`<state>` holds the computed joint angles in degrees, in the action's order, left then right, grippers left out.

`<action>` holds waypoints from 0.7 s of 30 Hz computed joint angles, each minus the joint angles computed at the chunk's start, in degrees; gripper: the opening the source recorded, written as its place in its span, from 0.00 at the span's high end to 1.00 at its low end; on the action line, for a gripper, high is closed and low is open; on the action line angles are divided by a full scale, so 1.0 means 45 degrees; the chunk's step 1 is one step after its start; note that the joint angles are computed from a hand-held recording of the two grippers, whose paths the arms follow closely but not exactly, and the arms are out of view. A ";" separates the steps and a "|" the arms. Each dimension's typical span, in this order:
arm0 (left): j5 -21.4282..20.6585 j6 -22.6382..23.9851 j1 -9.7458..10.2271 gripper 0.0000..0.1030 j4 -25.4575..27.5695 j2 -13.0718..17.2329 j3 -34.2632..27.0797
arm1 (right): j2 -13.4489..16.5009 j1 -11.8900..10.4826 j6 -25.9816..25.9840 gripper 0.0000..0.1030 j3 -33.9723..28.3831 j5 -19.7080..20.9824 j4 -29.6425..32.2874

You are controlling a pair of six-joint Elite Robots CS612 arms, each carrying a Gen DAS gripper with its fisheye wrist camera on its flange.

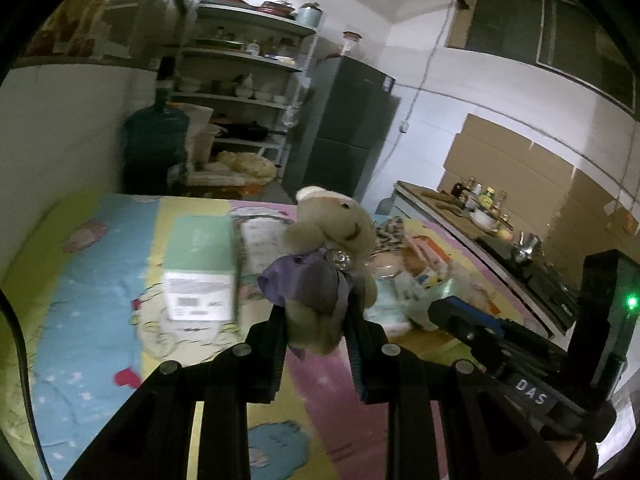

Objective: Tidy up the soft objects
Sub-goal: 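Carry the teddy bear over the cardboard tray with the left tool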

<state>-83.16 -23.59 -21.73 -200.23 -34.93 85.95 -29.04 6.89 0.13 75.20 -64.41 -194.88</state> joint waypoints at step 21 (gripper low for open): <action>-0.0766 0.0779 -0.0633 0.74 0.2396 0.1343 -0.3381 | 0.0206 -0.1011 0.0045 0.99 -0.0627 -0.1278 -0.0350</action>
